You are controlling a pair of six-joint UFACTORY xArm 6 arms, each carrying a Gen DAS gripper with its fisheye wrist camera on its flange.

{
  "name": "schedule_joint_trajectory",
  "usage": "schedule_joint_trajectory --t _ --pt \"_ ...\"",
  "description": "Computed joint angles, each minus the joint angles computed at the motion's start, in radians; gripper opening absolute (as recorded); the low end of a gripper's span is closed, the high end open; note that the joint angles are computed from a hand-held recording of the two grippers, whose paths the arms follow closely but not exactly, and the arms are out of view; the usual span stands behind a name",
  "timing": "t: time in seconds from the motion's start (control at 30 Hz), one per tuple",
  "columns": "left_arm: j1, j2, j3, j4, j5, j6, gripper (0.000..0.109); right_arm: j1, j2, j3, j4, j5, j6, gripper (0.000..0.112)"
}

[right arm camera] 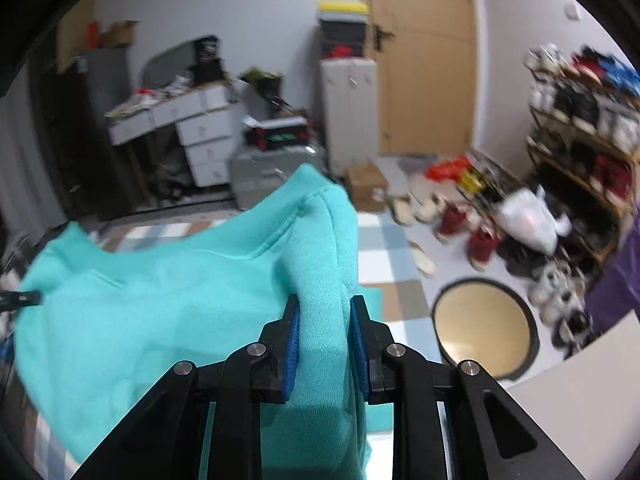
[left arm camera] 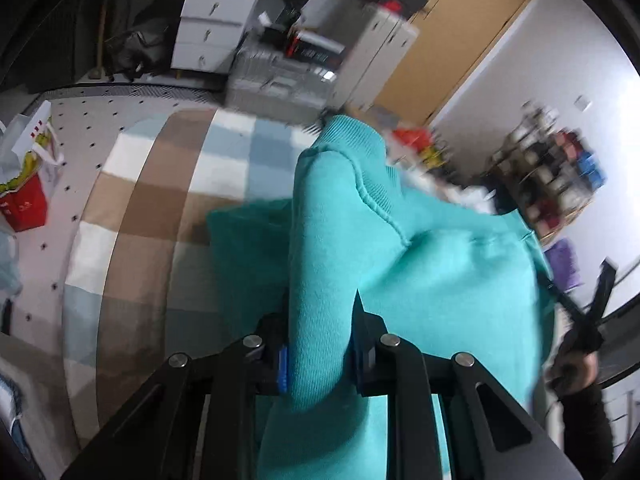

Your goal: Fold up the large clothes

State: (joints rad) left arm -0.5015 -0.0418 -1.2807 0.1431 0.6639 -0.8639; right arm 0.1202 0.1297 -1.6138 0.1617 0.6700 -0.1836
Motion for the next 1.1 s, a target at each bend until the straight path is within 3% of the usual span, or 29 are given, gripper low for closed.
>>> schedule_joint_trajectory --t 0.07,0.17,0.27,0.3,0.37,0.43,0.67,0.83,0.9,0.97,1.1 --pt "0.006 0.071 -0.021 -0.047 0.033 0.012 0.018 0.009 0.074 -0.065 -0.073 0.069 0.049 0.024" --pt "0.015 0.055 0.013 -0.057 -0.009 -0.01 0.026 0.011 0.181 -0.188 -0.091 0.229 0.09 0.028" --pt "0.014 0.045 -0.033 -0.066 0.109 -0.02 0.047 -0.02 0.164 -0.204 -0.009 0.276 0.052 0.036" --pt "0.014 0.018 -0.015 -0.053 0.114 -0.032 0.054 -0.032 0.154 -0.205 0.012 0.291 0.029 0.04" --pt "0.005 -0.04 0.031 0.049 0.115 -0.108 0.069 -0.062 0.122 -0.19 0.044 0.31 0.0 0.068" --pt "-0.013 -0.044 0.029 0.119 0.168 -0.106 0.077 -0.105 0.085 -0.153 0.125 0.338 -0.049 0.075" --pt "-0.003 0.018 0.054 -0.319 0.11 0.179 0.076 -0.146 0.044 -0.085 0.245 0.489 -0.134 0.075" --pt "-0.063 0.128 -0.115 -0.167 0.305 0.164 0.075 -0.146 0.054 -0.056 0.337 0.601 -0.134 0.071" --pt "-0.07 0.138 -0.131 -0.17 0.327 0.152 0.069 -0.116 -0.003 0.01 0.298 0.545 -0.188 0.063" --pt "-0.068 0.125 -0.117 -0.198 0.327 0.149 0.062 -0.099 -0.056 0.072 0.296 0.518 -0.204 0.043" --pt "-0.074 0.04 -0.017 -0.228 0.314 0.144 0.057 -0.115 -0.168 0.186 0.354 0.541 -0.23 0.032"
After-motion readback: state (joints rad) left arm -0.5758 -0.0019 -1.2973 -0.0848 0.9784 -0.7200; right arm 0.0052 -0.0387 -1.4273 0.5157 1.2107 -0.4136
